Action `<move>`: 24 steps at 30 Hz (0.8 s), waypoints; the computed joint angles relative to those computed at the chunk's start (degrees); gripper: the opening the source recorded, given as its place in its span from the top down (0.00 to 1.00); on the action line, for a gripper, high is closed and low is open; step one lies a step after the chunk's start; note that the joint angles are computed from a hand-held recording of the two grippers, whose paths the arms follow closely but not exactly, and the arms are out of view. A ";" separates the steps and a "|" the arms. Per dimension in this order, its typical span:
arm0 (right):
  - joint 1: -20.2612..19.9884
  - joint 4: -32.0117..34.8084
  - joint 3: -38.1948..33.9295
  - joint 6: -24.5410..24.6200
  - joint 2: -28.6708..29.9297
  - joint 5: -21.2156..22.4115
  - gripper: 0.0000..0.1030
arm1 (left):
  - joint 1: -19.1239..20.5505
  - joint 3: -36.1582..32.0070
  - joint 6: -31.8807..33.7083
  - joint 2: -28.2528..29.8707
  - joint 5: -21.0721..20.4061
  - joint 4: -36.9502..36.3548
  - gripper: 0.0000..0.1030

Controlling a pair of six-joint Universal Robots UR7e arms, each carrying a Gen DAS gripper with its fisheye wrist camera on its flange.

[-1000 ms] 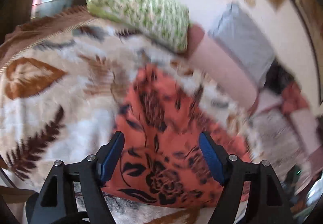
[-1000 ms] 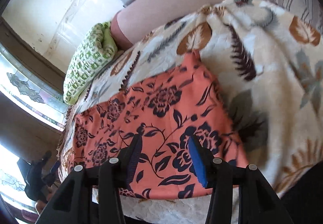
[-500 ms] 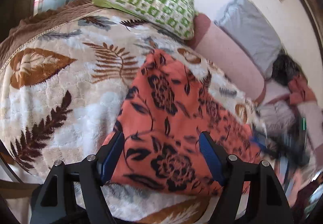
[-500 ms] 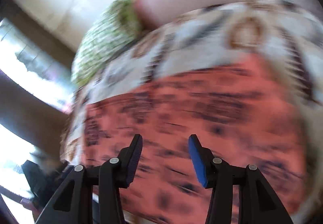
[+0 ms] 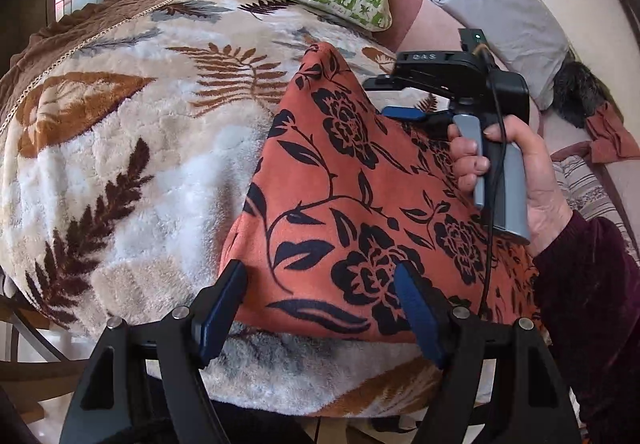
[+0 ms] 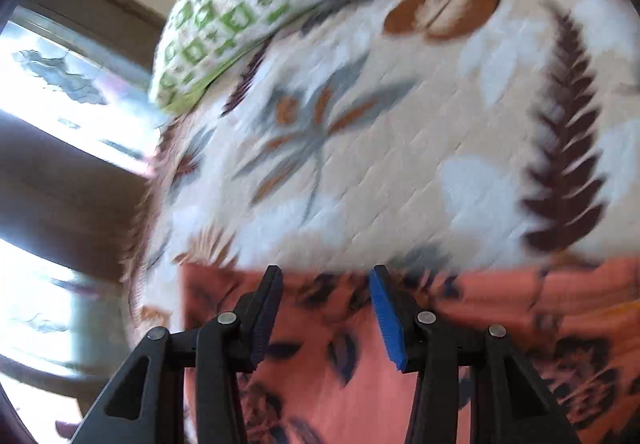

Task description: Fold small clothes

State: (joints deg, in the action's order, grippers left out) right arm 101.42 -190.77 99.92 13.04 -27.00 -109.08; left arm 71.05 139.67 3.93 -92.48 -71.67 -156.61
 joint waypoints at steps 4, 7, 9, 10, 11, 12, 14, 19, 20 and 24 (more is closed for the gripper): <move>0.14 -7.63 7.68 -1.69 -3.74 4.53 0.52 | 1.28 0.70 -0.03 -4.43 -2.55 2.58 0.26; 0.84 -11.61 15.04 -3.49 -7.92 5.30 0.52 | 3.27 1.04 -1.55 -8.19 -7.45 6.96 0.26; 1.37 -14.35 19.88 -3.93 -10.44 5.29 0.52 | 4.30 1.72 -3.61 -9.68 -9.97 8.69 0.26; 1.76 -15.94 22.31 -3.81 -11.37 5.20 0.52 | 4.53 2.05 -4.20 -9.87 -10.84 8.74 0.26; 1.87 -18.46 25.25 -3.63 -12.09 5.63 0.52 | 4.56 2.44 -4.68 -9.80 -11.38 8.30 0.26; 1.78 -21.65 27.91 -3.54 -12.33 6.30 0.52 | 4.30 2.89 -5.36 -9.47 -11.44 7.57 0.26; 1.15 -27.45 31.85 -3.56 -11.95 6.98 0.52 | 4.35 3.07 -6.86 -7.55 -12.98 5.70 0.27; 1.50 -42.07 39.34 -2.28 -7.38 5.08 0.66 | 4.89 3.05 -9.37 -1.77 -13.98 -1.36 0.52; 1.52 -44.48 40.29 -1.83 -6.36 4.51 0.66 | 5.14 3.02 -9.87 -0.72 -14.00 -2.70 0.55; -0.89 -51.41 42.24 0.31 -1.40 4.55 0.67 | 7.49 3.88 -13.10 2.42 -17.14 -10.65 0.53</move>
